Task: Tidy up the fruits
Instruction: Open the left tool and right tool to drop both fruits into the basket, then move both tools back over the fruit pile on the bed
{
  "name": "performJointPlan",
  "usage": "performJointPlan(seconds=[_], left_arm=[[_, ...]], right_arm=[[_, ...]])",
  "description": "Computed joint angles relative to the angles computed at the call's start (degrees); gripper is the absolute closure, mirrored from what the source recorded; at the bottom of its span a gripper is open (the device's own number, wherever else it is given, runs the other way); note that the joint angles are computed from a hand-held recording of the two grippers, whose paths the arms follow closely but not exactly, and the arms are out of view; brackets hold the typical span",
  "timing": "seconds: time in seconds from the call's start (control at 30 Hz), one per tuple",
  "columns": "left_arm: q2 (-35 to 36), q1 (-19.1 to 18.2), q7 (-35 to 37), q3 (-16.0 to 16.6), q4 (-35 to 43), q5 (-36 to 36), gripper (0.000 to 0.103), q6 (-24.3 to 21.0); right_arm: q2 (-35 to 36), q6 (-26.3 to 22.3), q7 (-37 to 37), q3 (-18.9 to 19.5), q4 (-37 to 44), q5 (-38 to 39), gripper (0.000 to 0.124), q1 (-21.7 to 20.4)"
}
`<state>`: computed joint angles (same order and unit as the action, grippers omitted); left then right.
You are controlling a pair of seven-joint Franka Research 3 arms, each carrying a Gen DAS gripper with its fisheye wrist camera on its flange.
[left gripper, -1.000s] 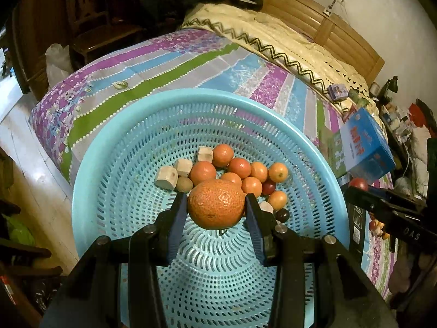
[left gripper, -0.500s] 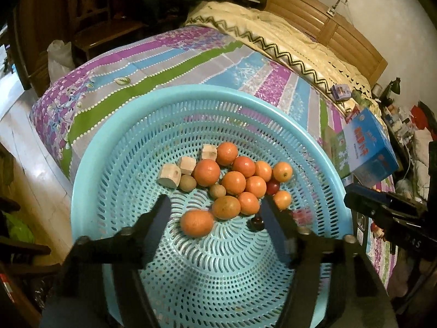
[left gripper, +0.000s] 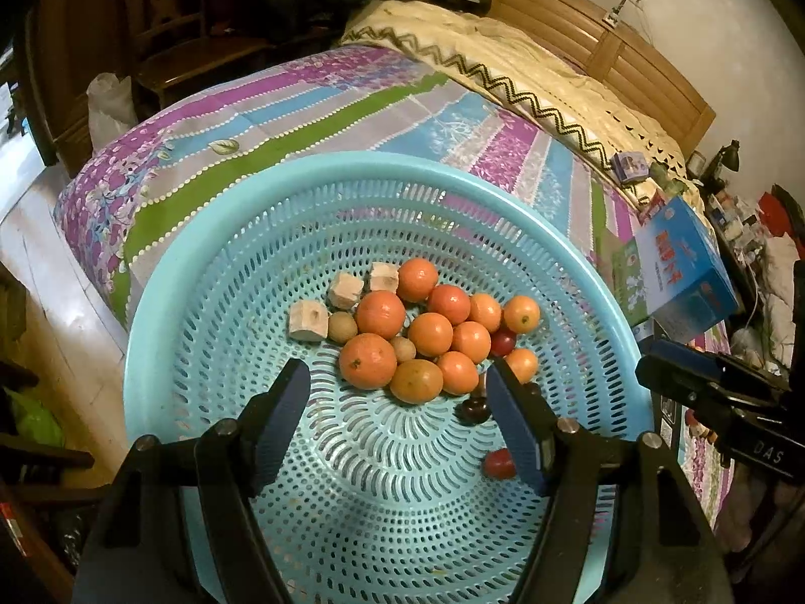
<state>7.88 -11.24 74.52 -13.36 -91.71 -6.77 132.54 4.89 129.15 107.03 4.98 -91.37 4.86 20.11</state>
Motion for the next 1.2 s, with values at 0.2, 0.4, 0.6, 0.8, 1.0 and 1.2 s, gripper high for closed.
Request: performJointPlan(seconds=[0.2, 0.4, 0.6, 0.8, 1.0, 1.2], left_arm=[[0.03, -0.14, -0.34, -0.06, -0.13, 0.38, 0.028, 0.33], [0.23, -0.47, -1.22, -0.19, -0.88, 0.47, 0.025, 0.89], [0.64, -1.16, -2.80, -0.48, -0.56, 1.72, 0.025, 0.74], [0.37, -1.67, -4.52, -0.55, -0.73, 2.53, 0.023, 1.23], [-0.57, -3.25, -6.72, -0.93, -1.82, 6.89, 0.023, 6.50], [-1.03, -5.06, -3.89, -2.85, -1.24, 4.10, 0.023, 12.98]], right_arm=[[-1.36, 2.42, -0.55, 0.04, -2.10, 0.41, 0.076, -0.14], [-6.23, 8.04, 2.48, 0.60, -8.31, -7.34, 0.066, -0.12], [-10.33, 14.22, 7.06, 1.51, -13.62, -12.29, 0.053, -1.74], [-12.21, 18.31, 8.76, 2.73, -15.88, -15.25, 0.041, -2.84], [-17.02, 25.47, 18.45, 6.03, -21.70, -28.09, 0.040, -7.64], [-24.16, 28.07, 19.53, 5.87, -28.73, -28.97, 0.035, -10.47]])
